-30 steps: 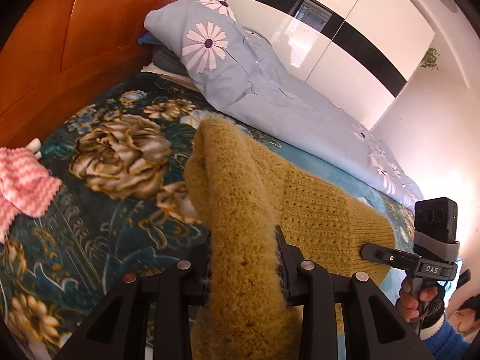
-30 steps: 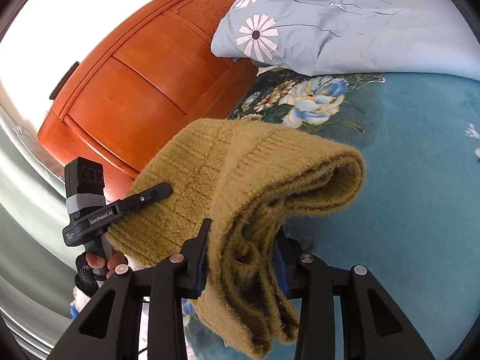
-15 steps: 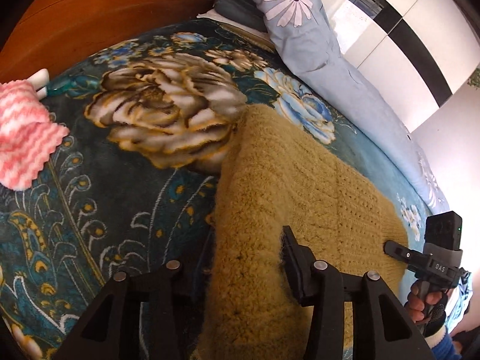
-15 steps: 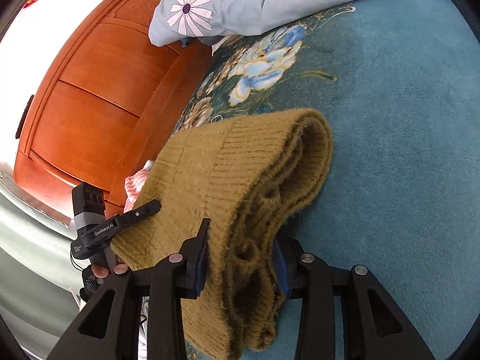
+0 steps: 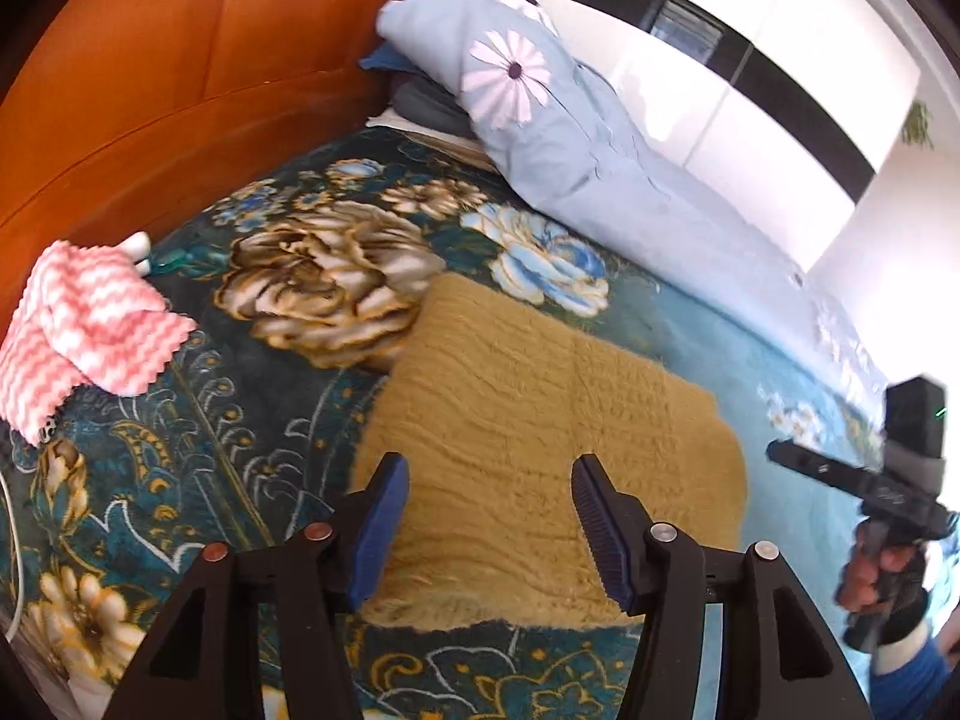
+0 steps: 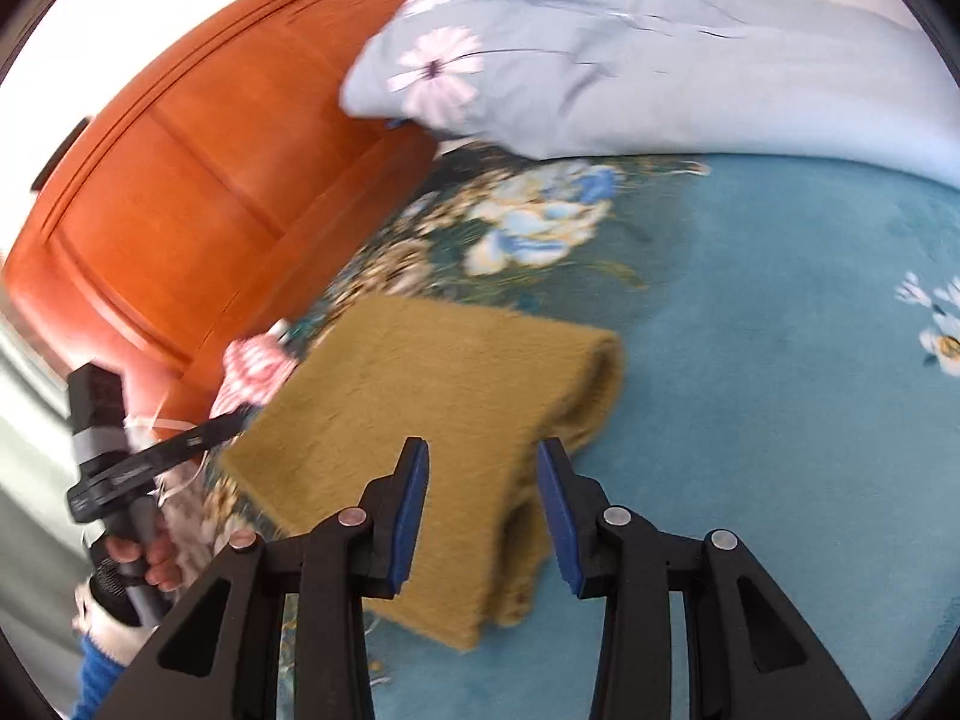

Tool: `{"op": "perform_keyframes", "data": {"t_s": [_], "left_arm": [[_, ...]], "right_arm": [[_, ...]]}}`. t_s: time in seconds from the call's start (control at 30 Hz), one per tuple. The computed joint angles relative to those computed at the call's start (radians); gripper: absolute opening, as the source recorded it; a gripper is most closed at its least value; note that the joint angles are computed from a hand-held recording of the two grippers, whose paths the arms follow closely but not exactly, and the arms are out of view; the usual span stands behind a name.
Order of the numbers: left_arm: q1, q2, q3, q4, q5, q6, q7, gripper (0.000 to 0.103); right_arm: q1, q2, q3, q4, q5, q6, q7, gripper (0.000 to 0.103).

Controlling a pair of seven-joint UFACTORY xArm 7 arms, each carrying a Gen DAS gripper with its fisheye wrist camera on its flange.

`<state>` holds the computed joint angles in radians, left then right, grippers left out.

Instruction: Fold clothes

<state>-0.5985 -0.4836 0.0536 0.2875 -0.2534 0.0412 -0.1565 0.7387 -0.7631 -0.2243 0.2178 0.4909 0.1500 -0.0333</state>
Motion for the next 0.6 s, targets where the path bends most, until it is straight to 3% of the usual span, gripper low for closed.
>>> {"op": "perform_keyframes", "data": {"t_s": [0.13, 0.3, 0.33, 0.4, 0.43, 0.53, 0.6], "left_arm": [[0.125, 0.055, -0.133, 0.015, 0.059, 0.027, -0.083, 0.061], [0.058, 0.058, -0.065, -0.026, 0.027, -0.032, -0.095, 0.061], [0.090, 0.040, -0.103, -0.038, 0.033, -0.041, -0.129, 0.061], [0.221, -0.053, -0.276, -0.092, 0.057, -0.063, -0.262, 0.061], [0.252, -0.111, -0.343, -0.127, 0.057, -0.079, -0.324, 0.062], [0.255, -0.245, -0.486, -0.211, 0.046, -0.099, -0.480, 0.074], [0.265, -0.288, -0.583, -0.223, 0.055, -0.053, -0.569, 0.075]], "right_arm": [[0.153, 0.067, -0.059, 0.011, 0.039, -0.034, -0.052, 0.040], [0.226, 0.091, -0.140, -0.016, 0.094, -0.072, -0.081, 0.038], [0.195, 0.065, -0.108, -0.025, 0.086, -0.058, -0.064, 0.038], [0.117, 0.016, -0.026, -0.044, 0.050, -0.030, -0.036, 0.038], [0.071, -0.012, 0.024, -0.056, 0.028, -0.010, -0.013, 0.038], [-0.021, -0.087, 0.136, -0.095, -0.039, 0.064, 0.050, 0.038], [-0.052, -0.130, 0.189, -0.125, -0.072, 0.105, 0.094, 0.047]]}}
